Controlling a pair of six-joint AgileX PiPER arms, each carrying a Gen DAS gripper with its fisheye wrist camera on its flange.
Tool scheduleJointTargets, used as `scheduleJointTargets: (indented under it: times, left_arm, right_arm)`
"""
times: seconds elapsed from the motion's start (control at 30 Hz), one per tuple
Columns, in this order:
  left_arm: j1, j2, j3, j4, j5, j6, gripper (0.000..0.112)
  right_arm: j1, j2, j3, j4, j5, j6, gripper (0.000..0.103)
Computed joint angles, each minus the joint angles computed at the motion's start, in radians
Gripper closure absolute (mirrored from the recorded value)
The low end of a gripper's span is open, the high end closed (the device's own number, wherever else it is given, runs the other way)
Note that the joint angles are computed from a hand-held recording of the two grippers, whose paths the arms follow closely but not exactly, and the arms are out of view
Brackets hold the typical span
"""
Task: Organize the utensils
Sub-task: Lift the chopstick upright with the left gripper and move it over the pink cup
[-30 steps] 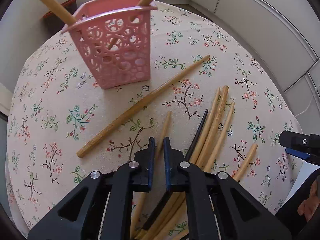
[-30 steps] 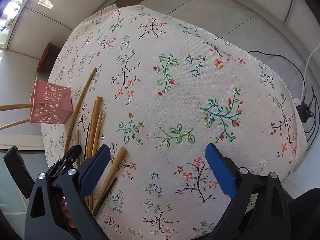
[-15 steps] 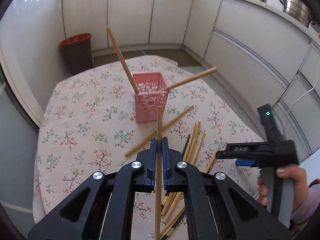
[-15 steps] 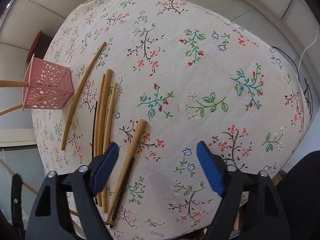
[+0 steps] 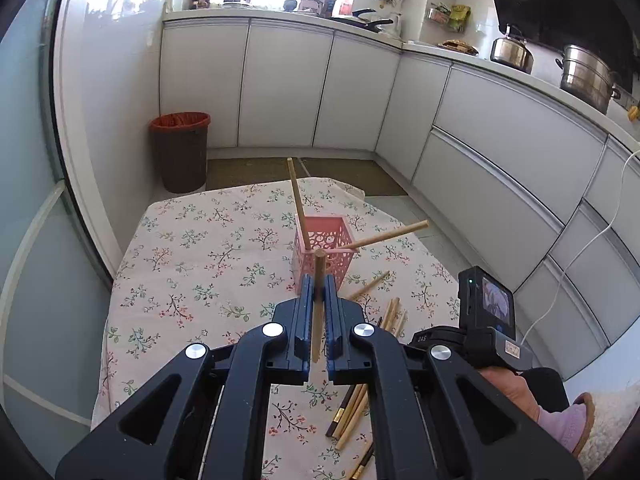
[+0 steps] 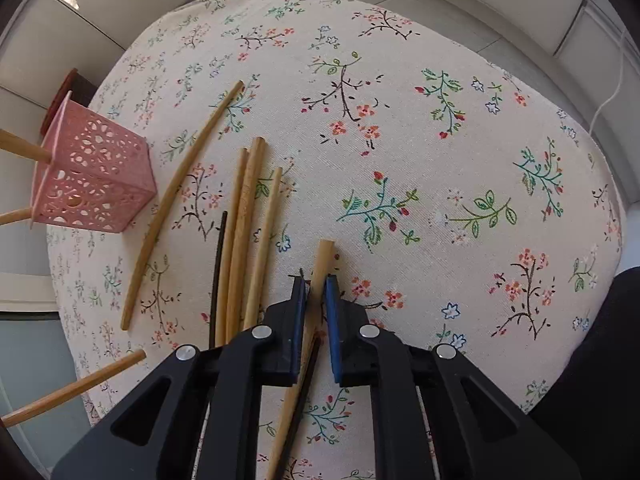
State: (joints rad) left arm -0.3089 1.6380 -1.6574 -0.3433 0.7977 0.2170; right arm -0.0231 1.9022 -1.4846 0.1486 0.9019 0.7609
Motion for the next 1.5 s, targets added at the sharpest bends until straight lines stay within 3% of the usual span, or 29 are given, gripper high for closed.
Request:
scheduleJointTargets:
  times: [0.17,0.33,0.83,1.13,1.37,1.5]
  left_arm:
    - [0.004,-0.017,-0.001,0.005,-0.005,-0.025,0.108]
    - [0.006,-0.040,0.016,-0.005,-0.030,-0.037,0.108]
    - [-0.036,-0.071,-0.002,0.046,-0.044,-0.097,0.108]
    - [-0.051,-0.053,-0.106,0.131,-0.026,-0.202,0.108]
    - [-0.079,0.021,-0.289,0.206,0.027,-0.277,0.108]
    - [-0.096,0.111,-0.491,0.245,0.089,-0.305,0.108]
  right_arm:
    - [-0.026,-0.135,0.101,0.051,-0.102,-0.121,0.094]
    - [-0.038,-0.294,0.191,0.119,-0.146,-0.253,0.095]
    - [-0.027,-0.553,0.162,0.131,-0.082,-0.424,0.095]
    - [-0.044,-0.530,-0.117,0.133,-0.008,-0.458,0.095]
    - [-0.046,-0.375,-0.480,0.078,0.060,-0.422,0.095]
    - [-0.038,-0.244,-0.730,0.016,0.111,-0.385,0.095]
